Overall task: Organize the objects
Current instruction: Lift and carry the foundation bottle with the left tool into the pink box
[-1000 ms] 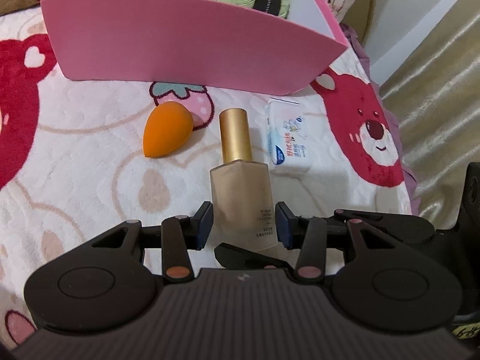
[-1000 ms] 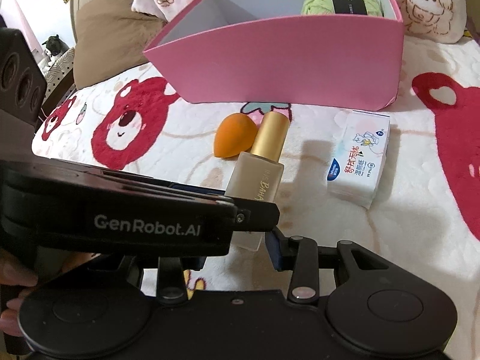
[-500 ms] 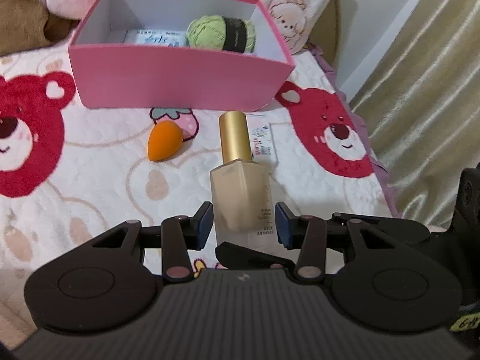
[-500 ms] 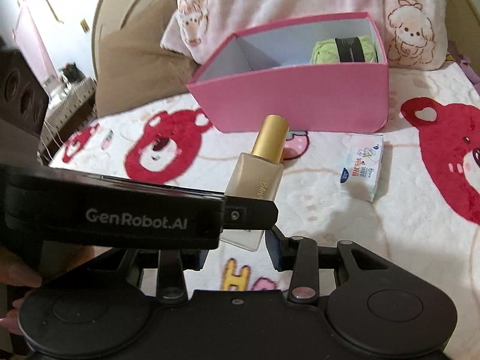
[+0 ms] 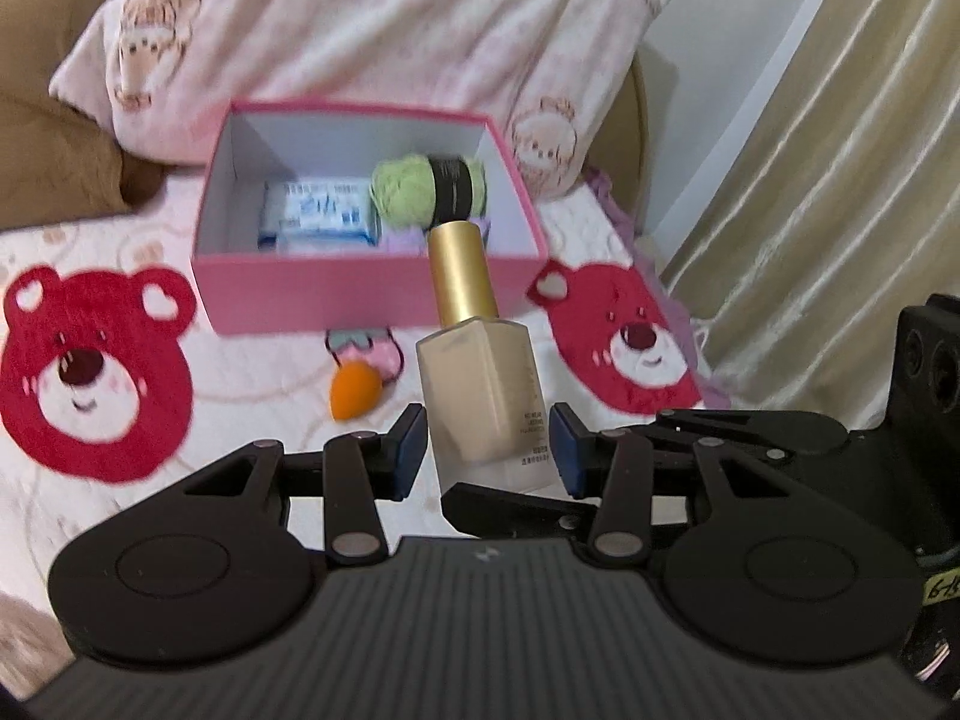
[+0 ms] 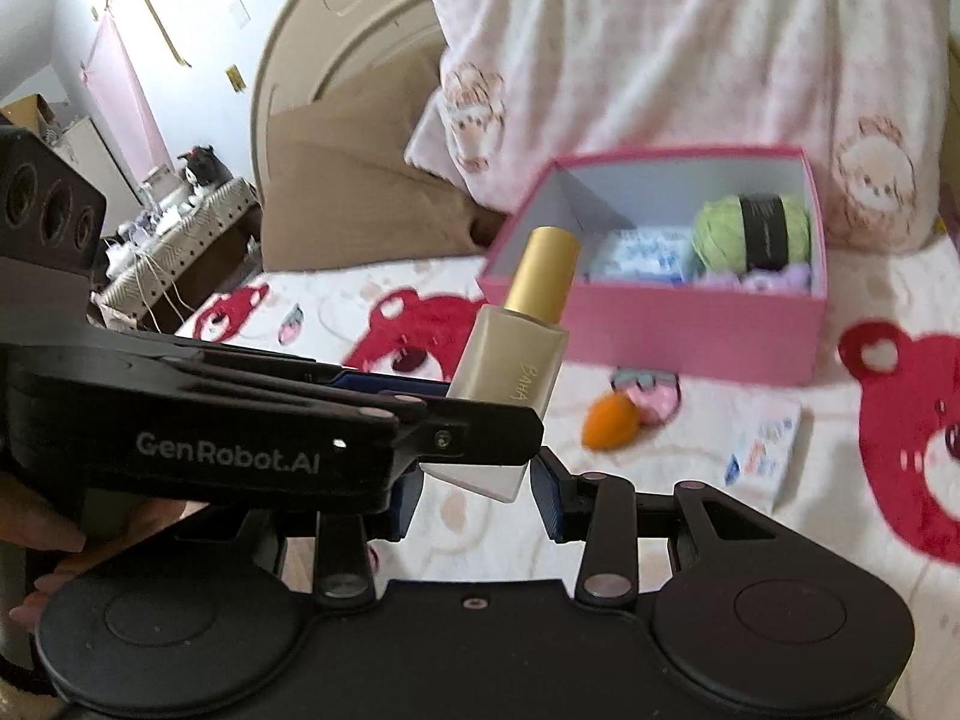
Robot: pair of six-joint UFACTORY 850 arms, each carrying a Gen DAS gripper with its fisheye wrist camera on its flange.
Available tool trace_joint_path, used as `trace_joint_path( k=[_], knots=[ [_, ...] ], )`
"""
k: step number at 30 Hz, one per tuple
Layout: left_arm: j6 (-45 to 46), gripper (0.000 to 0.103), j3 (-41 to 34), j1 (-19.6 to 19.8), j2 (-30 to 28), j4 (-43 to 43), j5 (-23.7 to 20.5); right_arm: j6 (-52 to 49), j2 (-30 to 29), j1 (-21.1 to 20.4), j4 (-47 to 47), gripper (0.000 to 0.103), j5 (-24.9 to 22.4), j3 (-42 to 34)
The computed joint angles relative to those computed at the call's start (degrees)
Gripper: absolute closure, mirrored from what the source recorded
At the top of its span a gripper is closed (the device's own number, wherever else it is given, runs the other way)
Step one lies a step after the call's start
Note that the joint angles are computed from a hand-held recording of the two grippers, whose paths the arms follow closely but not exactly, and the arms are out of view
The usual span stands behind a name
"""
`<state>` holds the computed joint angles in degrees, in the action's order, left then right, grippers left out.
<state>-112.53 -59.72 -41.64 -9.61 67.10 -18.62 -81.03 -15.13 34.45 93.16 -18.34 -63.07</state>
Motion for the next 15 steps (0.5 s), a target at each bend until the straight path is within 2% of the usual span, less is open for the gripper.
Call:
trace_joint_path(
  k=[3,8,12,15],
  knots=[
    [1.93,0.060,-0.81,1.02,0.94,-0.19,-0.58,2.00,-0.72,0.16,-2.02,0.058,0.37,-2.71],
    [5.86,0.060,-2.81,3.64,1.32,-1.45,-0.22,9.75,-3.31,-0.12,-10.63,0.058,0.55,-8.83],
    [7.56,0.060,-5.17,6.51,0.09,-1.55,0.83,19.58,-7.10,-0.64,-21.29,0.058,0.44,-15.60],
    [11.02,0.060,-7.70,9.20,-2.05,-4.46,2.39,26.94,-11.03,-1.55,-28.56,0.059,-1.45,-21.43]
  ],
)
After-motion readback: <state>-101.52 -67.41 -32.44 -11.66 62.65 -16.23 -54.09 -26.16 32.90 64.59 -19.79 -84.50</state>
